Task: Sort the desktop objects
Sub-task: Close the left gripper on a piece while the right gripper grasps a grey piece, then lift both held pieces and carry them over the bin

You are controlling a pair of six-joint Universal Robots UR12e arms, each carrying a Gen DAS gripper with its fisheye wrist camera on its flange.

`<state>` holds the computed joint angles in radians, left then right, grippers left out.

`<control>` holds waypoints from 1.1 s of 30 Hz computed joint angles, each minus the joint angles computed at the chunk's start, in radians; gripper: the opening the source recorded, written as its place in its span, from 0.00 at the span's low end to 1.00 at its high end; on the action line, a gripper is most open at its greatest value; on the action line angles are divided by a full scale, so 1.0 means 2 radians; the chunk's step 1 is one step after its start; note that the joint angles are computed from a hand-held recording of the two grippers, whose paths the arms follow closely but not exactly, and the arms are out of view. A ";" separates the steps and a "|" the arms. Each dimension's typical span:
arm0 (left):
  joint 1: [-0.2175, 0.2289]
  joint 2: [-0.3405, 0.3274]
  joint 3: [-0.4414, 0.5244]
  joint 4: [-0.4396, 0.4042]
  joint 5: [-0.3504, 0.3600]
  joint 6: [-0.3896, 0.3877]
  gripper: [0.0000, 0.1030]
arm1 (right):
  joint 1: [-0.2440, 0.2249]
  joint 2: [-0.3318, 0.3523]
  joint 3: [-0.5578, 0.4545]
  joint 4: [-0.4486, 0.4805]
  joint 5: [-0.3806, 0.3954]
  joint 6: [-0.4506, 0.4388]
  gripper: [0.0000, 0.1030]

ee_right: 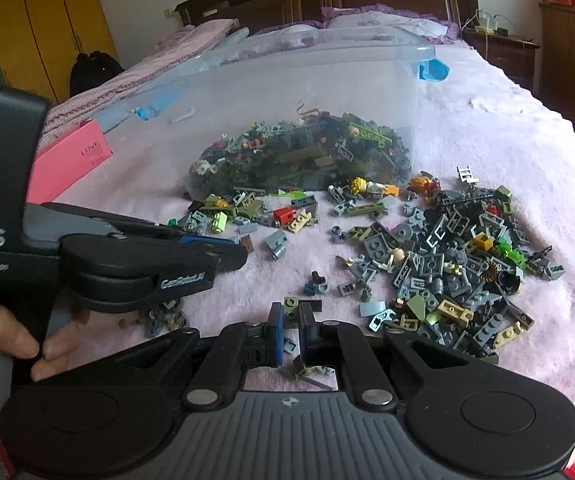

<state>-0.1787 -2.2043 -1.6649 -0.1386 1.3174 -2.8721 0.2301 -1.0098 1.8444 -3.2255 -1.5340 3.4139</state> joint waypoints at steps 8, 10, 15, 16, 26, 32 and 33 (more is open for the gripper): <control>0.003 0.021 -0.020 0.037 -0.018 0.003 0.06 | 0.001 -0.002 -0.002 -0.013 -0.006 -0.008 0.08; 0.004 0.024 -0.019 0.042 -0.021 0.001 0.06 | 0.002 -0.002 -0.004 -0.017 -0.008 -0.013 0.08; 0.006 0.027 -0.013 0.060 -0.029 -0.010 0.06 | 0.003 -0.004 -0.013 -0.030 -0.014 -0.030 0.08; 0.006 0.027 -0.010 0.064 -0.029 -0.012 0.06 | 0.003 -0.004 -0.016 -0.032 -0.016 -0.035 0.08; 0.010 0.015 0.031 0.082 -0.029 -0.031 0.06 | 0.002 0.006 -0.066 -0.052 -0.030 -0.085 0.08; 0.010 -0.002 0.068 0.081 -0.018 -0.037 0.06 | -0.001 0.019 -0.105 -0.045 -0.032 -0.110 0.08; 0.009 -0.006 0.075 0.079 -0.015 -0.038 0.06 | -0.002 0.022 -0.112 -0.043 -0.032 -0.115 0.08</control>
